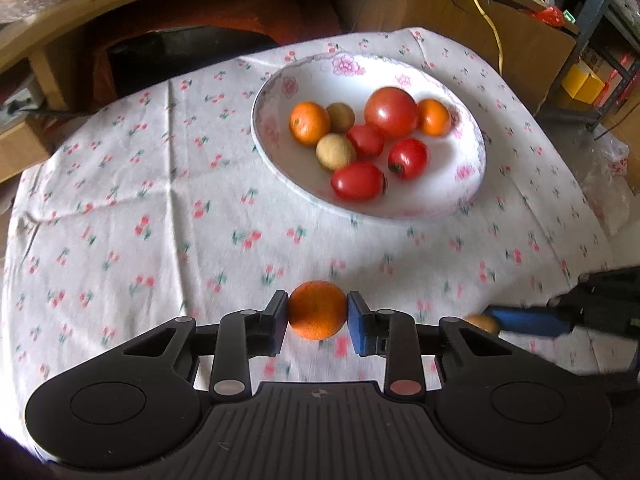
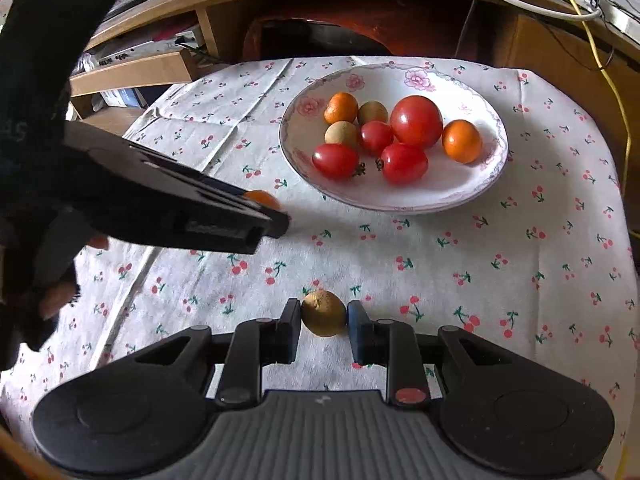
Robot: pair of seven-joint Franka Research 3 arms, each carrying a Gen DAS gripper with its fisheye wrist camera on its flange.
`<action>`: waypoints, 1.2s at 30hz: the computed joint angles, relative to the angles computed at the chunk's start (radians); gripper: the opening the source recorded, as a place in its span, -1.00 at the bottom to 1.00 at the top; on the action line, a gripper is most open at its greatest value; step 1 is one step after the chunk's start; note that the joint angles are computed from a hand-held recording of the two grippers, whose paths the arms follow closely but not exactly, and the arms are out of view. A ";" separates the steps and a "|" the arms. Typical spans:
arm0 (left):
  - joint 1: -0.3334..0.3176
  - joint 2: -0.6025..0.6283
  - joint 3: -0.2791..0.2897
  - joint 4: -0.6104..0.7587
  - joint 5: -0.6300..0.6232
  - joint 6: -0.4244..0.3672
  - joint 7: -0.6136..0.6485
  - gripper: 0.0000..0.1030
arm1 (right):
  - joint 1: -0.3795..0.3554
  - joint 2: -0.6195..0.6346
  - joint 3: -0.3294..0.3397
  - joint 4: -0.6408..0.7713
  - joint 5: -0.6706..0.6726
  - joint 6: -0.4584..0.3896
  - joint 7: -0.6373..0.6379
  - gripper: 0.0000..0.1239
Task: Organize fruits
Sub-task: 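Close the left tool on the mandarin while the right tool grasps the brown fruit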
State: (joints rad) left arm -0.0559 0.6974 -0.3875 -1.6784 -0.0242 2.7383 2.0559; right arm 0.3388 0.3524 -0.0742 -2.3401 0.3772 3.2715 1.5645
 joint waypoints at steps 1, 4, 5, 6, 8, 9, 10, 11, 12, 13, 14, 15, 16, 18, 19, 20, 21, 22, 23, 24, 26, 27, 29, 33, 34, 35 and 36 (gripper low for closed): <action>0.008 -0.020 -0.001 -0.029 0.001 0.005 0.004 -0.24 | 0.016 -0.010 -0.012 -0.014 0.003 0.004 0.001 -0.61; 0.033 -0.079 -0.010 -0.116 -0.003 0.015 0.026 -0.24 | 0.066 -0.045 -0.049 -0.059 0.014 0.008 0.002 -0.61; 0.043 -0.099 -0.014 -0.145 -0.008 0.017 0.034 -0.24 | 0.091 -0.056 -0.069 -0.075 0.019 0.008 0.002 -0.61; 0.051 -0.115 -0.018 -0.170 -0.014 0.020 0.042 -0.24 | 0.118 -0.063 -0.091 -0.086 0.024 0.005 0.003 -0.61; 0.067 -0.145 -0.025 -0.213 -0.031 0.015 0.058 -0.24 | 0.161 -0.078 -0.123 -0.110 0.031 -0.003 0.006 -0.61; 0.071 -0.156 -0.025 -0.230 -0.037 0.012 0.064 -0.24 | 0.180 -0.084 -0.136 -0.121 0.032 -0.006 0.008 -0.61; 0.073 -0.166 -0.025 -0.247 -0.043 0.012 0.072 -0.23 | 0.205 -0.090 -0.155 -0.133 0.032 -0.009 0.012 -0.61; 0.072 -0.173 -0.023 -0.261 -0.045 0.014 0.079 -0.23 | 0.224 -0.095 -0.169 -0.142 0.032 -0.011 0.015 -0.61; 0.068 -0.179 -0.018 -0.274 -0.043 0.022 0.084 -0.23 | 0.239 -0.099 -0.178 -0.150 0.032 -0.012 0.019 -0.61; 0.062 -0.184 -0.011 -0.289 -0.038 0.041 0.086 -0.22 | 0.254 -0.102 -0.188 -0.158 0.030 -0.012 0.023 -0.61; 0.057 -0.184 -0.007 -0.295 -0.034 0.055 0.088 -0.21 | 0.275 -0.102 -0.204 -0.162 0.029 -0.013 0.025 -0.61; 0.057 -0.183 -0.007 -0.296 -0.033 0.063 0.090 -0.21 | 0.309 -0.096 -0.234 -0.162 0.027 -0.016 0.028 -0.61; 0.060 -0.181 -0.010 -0.294 -0.033 0.065 0.094 -0.19 | 0.325 -0.090 -0.248 -0.160 0.025 -0.020 0.031 -0.61; 0.065 -0.176 -0.016 -0.293 -0.037 0.073 0.100 -0.10 | 0.329 -0.083 -0.254 -0.154 0.017 -0.029 0.035 -0.61; 0.071 -0.177 -0.022 -0.297 -0.040 0.077 0.106 -0.07 | 0.314 -0.082 -0.242 -0.152 0.010 -0.024 0.036 -0.60; 0.073 -0.176 -0.024 -0.297 -0.040 0.081 0.109 -0.05 | 0.296 -0.082 -0.226 -0.150 0.006 -0.023 0.035 -0.60; 0.075 -0.176 -0.026 -0.298 -0.041 0.082 0.110 -0.04 | 0.277 -0.081 -0.208 -0.148 0.004 -0.021 0.037 -0.60; 0.079 -0.178 -0.029 -0.301 -0.043 0.081 0.114 0.01 | 0.261 -0.079 -0.195 -0.147 0.003 -0.017 0.037 -0.59; 0.084 -0.181 -0.031 -0.308 -0.044 0.086 0.119 0.06 | 0.247 -0.078 -0.183 -0.146 0.001 -0.012 0.035 -0.59; 0.090 -0.186 -0.035 -0.317 -0.046 0.095 0.127 0.09 | 0.236 -0.079 -0.174 -0.147 0.000 -0.010 0.031 -0.57; 0.104 -0.192 -0.044 -0.335 -0.047 0.113 0.149 0.22 | 0.232 -0.080 -0.170 -0.150 0.003 -0.008 0.027 -0.55; 0.109 -0.195 -0.047 -0.343 -0.048 0.118 0.155 0.22 | 0.214 -0.082 -0.152 -0.153 0.004 -0.003 0.024 -0.53; 0.127 -0.196 -0.065 -0.355 -0.056 0.135 0.177 0.24 | 0.173 -0.085 -0.111 -0.159 0.005 0.011 0.014 -0.51; 0.126 -0.193 -0.071 -0.340 -0.060 0.119 0.177 0.15 | 0.213 -0.078 -0.140 -0.154 0.029 0.015 -0.013 -0.47; 0.123 -0.191 -0.070 -0.336 -0.061 0.114 0.176 0.08 | 0.236 -0.075 -0.160 -0.151 0.035 0.012 -0.020 -0.47; 0.122 -0.191 -0.070 -0.333 -0.065 0.110 0.175 0.01 | 0.249 -0.075 -0.169 -0.151 0.040 0.012 -0.024 -0.48; 0.120 -0.193 -0.069 -0.332 -0.068 0.104 0.173 -0.05 | 0.261 -0.075 -0.178 -0.149 0.045 0.009 -0.029 -0.48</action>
State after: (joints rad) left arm 0.0646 0.5040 -0.4569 -2.0103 -0.0923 2.8425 2.2290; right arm 0.5995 0.2778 -0.2525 -2.4891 0.4217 3.2809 1.5359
